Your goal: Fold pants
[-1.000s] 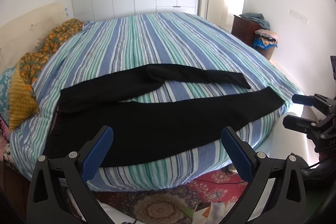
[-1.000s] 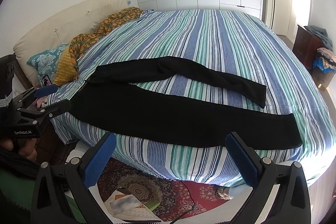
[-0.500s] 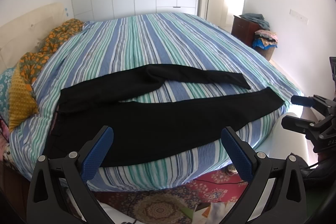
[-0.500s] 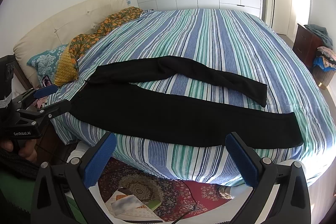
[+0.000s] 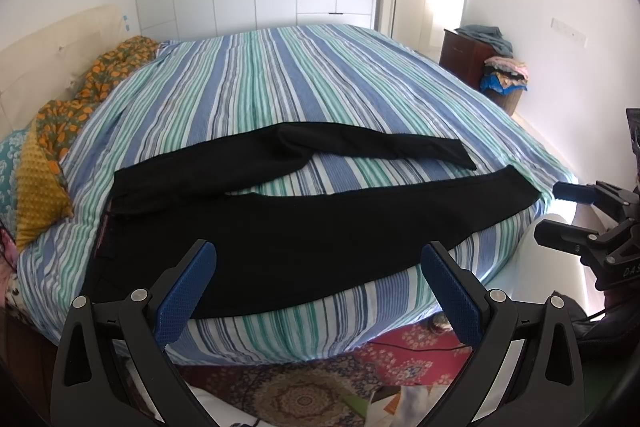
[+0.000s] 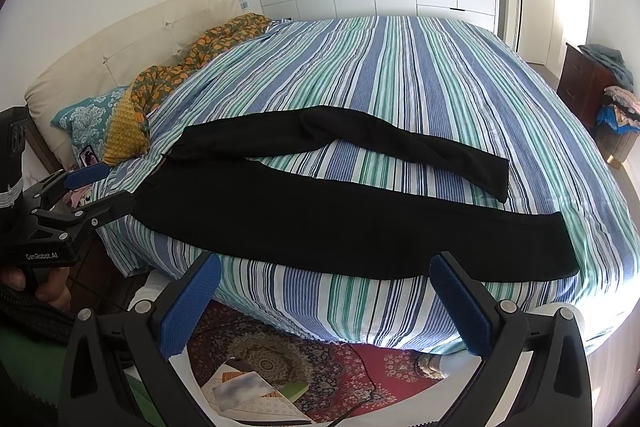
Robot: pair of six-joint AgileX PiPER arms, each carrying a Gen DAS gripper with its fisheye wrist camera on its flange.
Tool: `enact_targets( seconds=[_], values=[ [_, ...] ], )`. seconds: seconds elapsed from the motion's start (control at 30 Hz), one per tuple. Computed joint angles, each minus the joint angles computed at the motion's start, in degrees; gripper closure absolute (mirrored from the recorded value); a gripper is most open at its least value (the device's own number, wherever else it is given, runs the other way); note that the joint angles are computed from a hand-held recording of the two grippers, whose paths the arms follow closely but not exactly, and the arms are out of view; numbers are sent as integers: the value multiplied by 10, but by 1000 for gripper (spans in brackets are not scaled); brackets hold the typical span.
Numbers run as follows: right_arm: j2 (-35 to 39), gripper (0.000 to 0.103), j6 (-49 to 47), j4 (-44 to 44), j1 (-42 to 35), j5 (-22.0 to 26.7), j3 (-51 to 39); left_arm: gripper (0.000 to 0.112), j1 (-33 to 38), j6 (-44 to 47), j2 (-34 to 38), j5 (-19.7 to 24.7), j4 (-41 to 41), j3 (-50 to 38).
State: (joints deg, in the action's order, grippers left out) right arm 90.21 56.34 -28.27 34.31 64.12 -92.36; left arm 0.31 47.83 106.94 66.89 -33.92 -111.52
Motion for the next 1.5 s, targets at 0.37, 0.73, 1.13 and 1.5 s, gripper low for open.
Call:
enact_targets(
  seconds=[0.37, 0.73, 1.13, 1.5],
  values=[
    [-1, 0, 2, 1, 0, -3, 4, 10, -2, 1, -5, -5, -2, 12],
    [-3, 0, 1, 4, -3, -11, 12, 10, -2, 0, -4, -3, -2, 10],
    [-1, 0, 2, 5, -2, -10, 9, 10, -2, 0, -4, -2, -2, 8],
    [-1, 0, 4, 4, -1, -9, 9, 10, -8, -4, -5, -4, 0, 9]
  ],
)
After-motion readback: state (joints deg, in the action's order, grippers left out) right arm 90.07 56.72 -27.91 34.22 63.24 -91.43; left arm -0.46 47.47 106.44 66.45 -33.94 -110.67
